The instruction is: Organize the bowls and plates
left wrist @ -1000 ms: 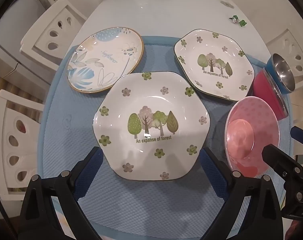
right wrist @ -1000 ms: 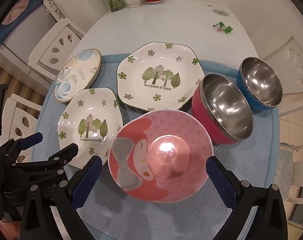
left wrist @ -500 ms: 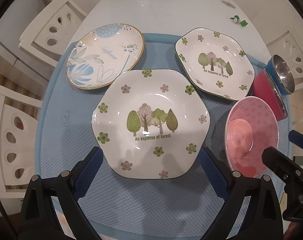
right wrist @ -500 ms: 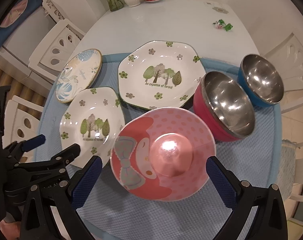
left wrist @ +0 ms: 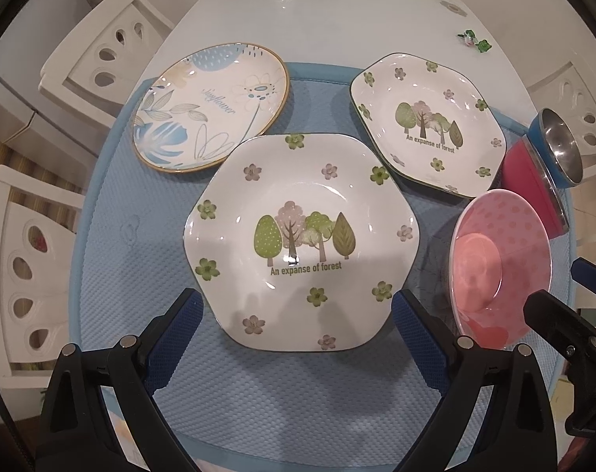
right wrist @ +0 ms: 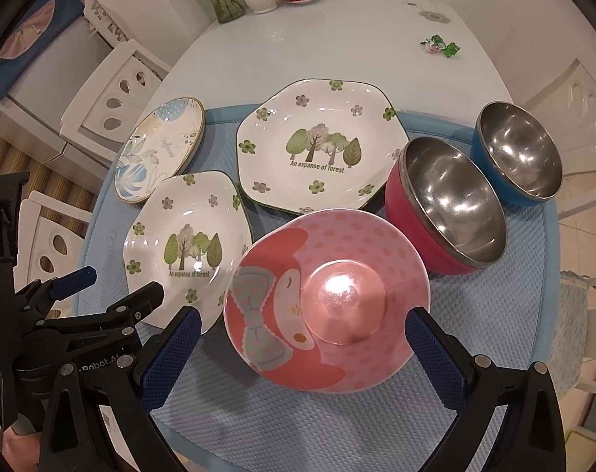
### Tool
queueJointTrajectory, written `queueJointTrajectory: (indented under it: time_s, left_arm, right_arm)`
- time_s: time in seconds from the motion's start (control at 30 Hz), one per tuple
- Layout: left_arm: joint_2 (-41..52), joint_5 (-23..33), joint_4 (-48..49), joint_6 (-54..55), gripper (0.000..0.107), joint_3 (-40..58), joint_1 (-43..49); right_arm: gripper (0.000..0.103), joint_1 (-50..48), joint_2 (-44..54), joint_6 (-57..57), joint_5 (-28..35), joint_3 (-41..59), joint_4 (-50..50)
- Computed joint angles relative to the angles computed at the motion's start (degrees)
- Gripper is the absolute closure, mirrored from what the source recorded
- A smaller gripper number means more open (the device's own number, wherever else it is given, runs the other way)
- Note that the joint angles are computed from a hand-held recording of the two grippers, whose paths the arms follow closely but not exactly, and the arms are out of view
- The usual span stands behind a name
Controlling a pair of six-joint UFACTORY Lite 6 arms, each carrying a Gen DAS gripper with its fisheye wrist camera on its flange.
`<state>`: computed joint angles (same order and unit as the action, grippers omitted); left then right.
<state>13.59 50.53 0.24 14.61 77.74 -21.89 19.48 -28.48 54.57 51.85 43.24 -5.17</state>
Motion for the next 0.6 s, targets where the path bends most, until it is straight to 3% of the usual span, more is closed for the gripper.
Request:
queueJointTrajectory:
  time_s: [0.6]
  left_arm:
    - [1.07,0.39,-0.39,1.09,0.011,1.09,1.81]
  right_arm:
    - [0.000,0.75,0.64,0.62,0.13,0.49,-0.52]
